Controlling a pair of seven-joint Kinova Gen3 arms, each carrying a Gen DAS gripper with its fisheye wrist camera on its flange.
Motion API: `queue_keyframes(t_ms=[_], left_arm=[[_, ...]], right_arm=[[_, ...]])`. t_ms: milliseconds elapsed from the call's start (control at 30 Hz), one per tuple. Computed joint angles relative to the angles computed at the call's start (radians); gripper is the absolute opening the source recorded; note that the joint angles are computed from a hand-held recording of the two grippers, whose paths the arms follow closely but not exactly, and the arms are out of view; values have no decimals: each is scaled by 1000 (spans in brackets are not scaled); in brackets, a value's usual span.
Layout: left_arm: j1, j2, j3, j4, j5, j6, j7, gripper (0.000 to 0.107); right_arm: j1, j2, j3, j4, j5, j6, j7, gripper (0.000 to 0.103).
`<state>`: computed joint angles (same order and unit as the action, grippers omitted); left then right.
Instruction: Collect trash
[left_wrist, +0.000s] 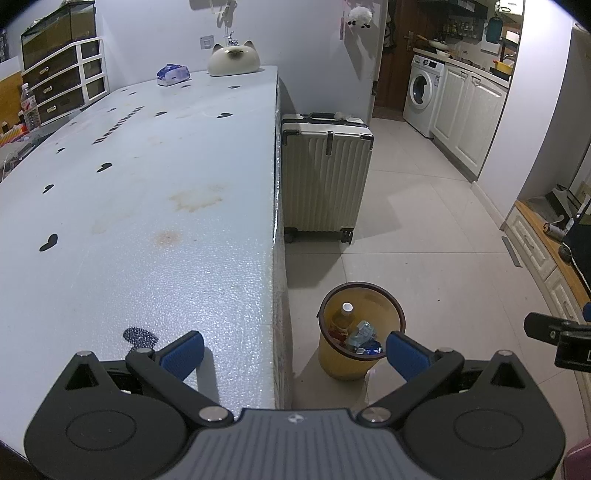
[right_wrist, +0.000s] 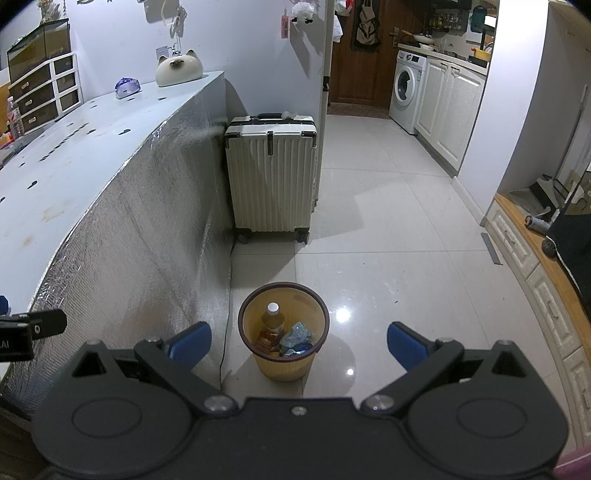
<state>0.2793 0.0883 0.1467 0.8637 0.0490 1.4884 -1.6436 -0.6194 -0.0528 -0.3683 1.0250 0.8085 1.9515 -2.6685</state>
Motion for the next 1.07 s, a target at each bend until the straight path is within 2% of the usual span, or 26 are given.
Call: queue_keyframes(t_ms=[1067], left_arm=[[2,-7,2,0,-3,1,11,103]], right_arm=[[-1,-2,-3,-1,3,2,0,102]])
